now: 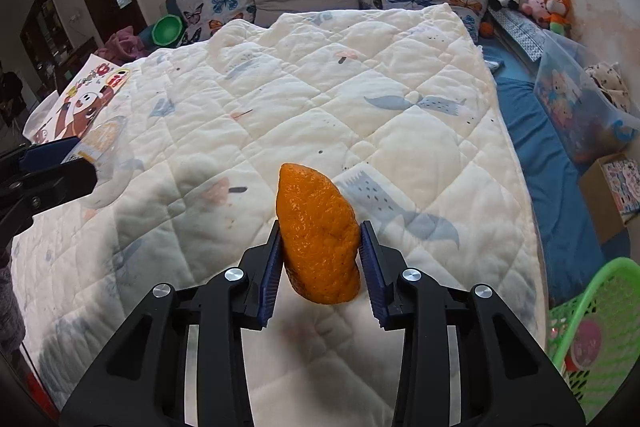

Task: Collect trash
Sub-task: 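Grasp the orange snack piece with the right gripper, then carry the orange snack over the green basket with the right gripper and release it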

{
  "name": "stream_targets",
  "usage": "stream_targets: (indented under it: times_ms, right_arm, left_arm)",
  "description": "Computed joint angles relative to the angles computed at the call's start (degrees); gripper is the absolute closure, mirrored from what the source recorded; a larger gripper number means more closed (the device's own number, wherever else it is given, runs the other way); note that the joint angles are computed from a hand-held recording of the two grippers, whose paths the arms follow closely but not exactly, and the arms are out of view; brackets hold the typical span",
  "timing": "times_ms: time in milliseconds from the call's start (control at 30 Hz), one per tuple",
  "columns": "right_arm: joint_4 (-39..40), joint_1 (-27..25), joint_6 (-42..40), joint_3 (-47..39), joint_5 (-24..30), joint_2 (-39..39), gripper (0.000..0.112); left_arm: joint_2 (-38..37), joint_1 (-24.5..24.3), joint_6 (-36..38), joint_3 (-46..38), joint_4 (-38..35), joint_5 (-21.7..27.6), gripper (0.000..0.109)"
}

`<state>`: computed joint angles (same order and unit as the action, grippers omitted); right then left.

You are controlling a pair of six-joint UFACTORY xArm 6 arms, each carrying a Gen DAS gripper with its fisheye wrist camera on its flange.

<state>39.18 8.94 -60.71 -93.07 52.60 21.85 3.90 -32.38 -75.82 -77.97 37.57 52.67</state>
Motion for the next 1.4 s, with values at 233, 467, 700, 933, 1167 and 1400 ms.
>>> stream_targets:
  times_ms: [233, 467, 700, 933, 1167, 1400]
  right_arm:
    - [2.2, -3.3, -2.7, 5.8, 1.8, -6.2, 0.075]
    - [3.1, -7.4, -5.3, 10.7, 2.7, -11.0, 0.075]
    - [4.3, -12.1, -7.5, 13.7, 3.8, -14.3, 0.075]
    - [4.7, -17.0, -8.4, 13.5, 5.3, -14.7, 0.075]
    - [3.4, -22.2, -7.9, 10.8, 5.2, -12.4, 0.075]
    - [1.9, -26.4, -6.1, 5.4, 4.5, -7.9, 0.074]
  left_arm:
    - [0.7, -2.9, -0.7, -2.5, 1.4, 1.6, 0.042]
    - [2.3, -6.3, -1.2, -5.6, 2.5, 2.8, 0.042]
    - [5.9, -9.3, -1.1, -10.5, 2.7, 3.8, 0.042]
    - [11.5, -11.0, 1.4, -17.6, 1.4, 3.8, 0.042]
    - [18.9, -12.1, 5.4, -27.5, -0.5, 4.3, 0.042]
    - [28.3, -13.2, 10.8, -41.9, -2.8, 6.7, 0.042]
